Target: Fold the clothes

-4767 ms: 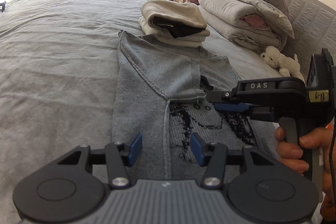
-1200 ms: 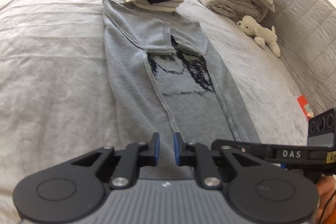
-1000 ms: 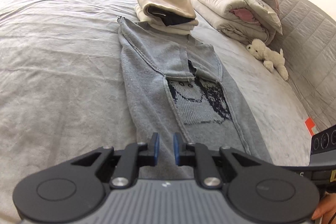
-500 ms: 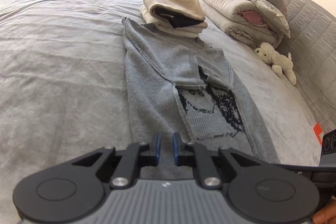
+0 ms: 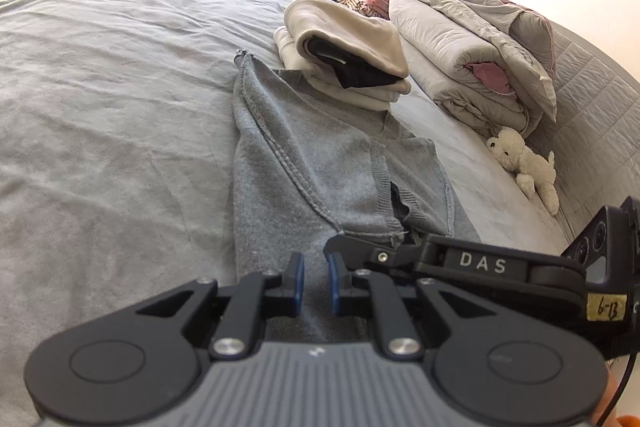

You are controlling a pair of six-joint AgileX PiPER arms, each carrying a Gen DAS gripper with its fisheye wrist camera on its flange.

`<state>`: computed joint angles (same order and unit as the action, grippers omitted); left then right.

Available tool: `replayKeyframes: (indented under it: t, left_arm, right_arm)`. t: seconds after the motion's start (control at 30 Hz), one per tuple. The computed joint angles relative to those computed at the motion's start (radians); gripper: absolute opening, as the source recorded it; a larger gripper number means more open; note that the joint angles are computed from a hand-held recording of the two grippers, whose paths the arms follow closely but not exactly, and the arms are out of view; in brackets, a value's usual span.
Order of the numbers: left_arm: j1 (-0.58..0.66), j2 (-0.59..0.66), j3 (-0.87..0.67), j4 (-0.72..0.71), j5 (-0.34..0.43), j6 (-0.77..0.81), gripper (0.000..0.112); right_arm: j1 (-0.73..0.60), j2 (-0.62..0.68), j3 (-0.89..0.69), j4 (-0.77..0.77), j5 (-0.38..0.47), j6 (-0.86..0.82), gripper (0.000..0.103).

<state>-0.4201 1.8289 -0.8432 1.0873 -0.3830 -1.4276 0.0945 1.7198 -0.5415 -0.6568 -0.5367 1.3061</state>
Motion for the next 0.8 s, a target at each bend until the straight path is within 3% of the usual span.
replayKeyframes:
  t: [0.03, 0.07, 0.2, 0.23, 0.3, 0.33, 0.37, 0.5, 0.53, 0.57, 0.67, 0.73, 0.8]
  left_arm:
    - [-0.003, 0.018, -0.02, 0.035, 0.006, -0.043, 0.012]
    - [-0.007, 0.03, -0.033, 0.058, 0.01, -0.07, 0.012]
    - [-0.027, 0.056, -0.064, 0.065, 0.024, -0.076, 0.012]
    - [-0.03, 0.057, -0.068, 0.059, 0.025, -0.07, 0.012]
    - [-0.029, 0.061, -0.069, 0.036, 0.005, -0.047, 0.012]
    - [-0.031, 0.065, -0.072, 0.025, 0.003, -0.038, 0.012]
    - [-0.033, 0.069, -0.075, 0.016, 0.001, -0.029, 0.012]
    - [-0.05, 0.09, -0.091, 0.01, 0.014, -0.025, 0.012]
    - [-0.052, 0.093, -0.093, 0.008, 0.013, -0.019, 0.012]
    - [-0.053, 0.092, -0.091, -0.005, 0.012, -0.002, 0.012]
    - [-0.044, 0.084, -0.074, -0.047, -0.023, 0.057, 0.012]
    - [-0.051, 0.095, -0.088, -0.006, -0.002, 0.031, 0.012]
    - [-0.058, 0.105, -0.103, 0.043, 0.019, -0.001, 0.012]
  right_arm:
    - [0.015, -0.002, 0.0, 0.058, 0.029, -0.06, 0.003]
    - [0.037, -0.009, 0.0, 0.148, 0.075, -0.156, 0.001]
    - [0.013, -0.037, 0.043, 0.187, 0.058, -0.205, 0.002]
    - [0.002, -0.051, 0.058, 0.2, 0.047, -0.212, 0.015]
    - [-0.03, -0.067, 0.073, 0.211, 0.035, -0.214, 0.023]
    - [-0.047, -0.073, 0.078, 0.215, 0.033, -0.213, 0.036]
    - [-0.062, -0.076, 0.08, 0.218, 0.029, -0.214, 0.04]
    - [-0.069, -0.033, 0.024, 0.225, 0.054, -0.247, 0.04]
    - [-0.057, -0.022, 0.004, 0.248, 0.072, -0.283, 0.029]
    - [-0.044, -0.019, -0.007, 0.284, 0.087, -0.33, 0.008]
    - [-0.007, -0.042, -0.009, 0.441, 0.12, -0.512, 0.007]
    - [0.008, -0.051, -0.015, 0.534, 0.147, -0.625, 0.008]
    - [-0.004, -0.025, -0.039, 0.499, 0.185, -0.61, 0.013]
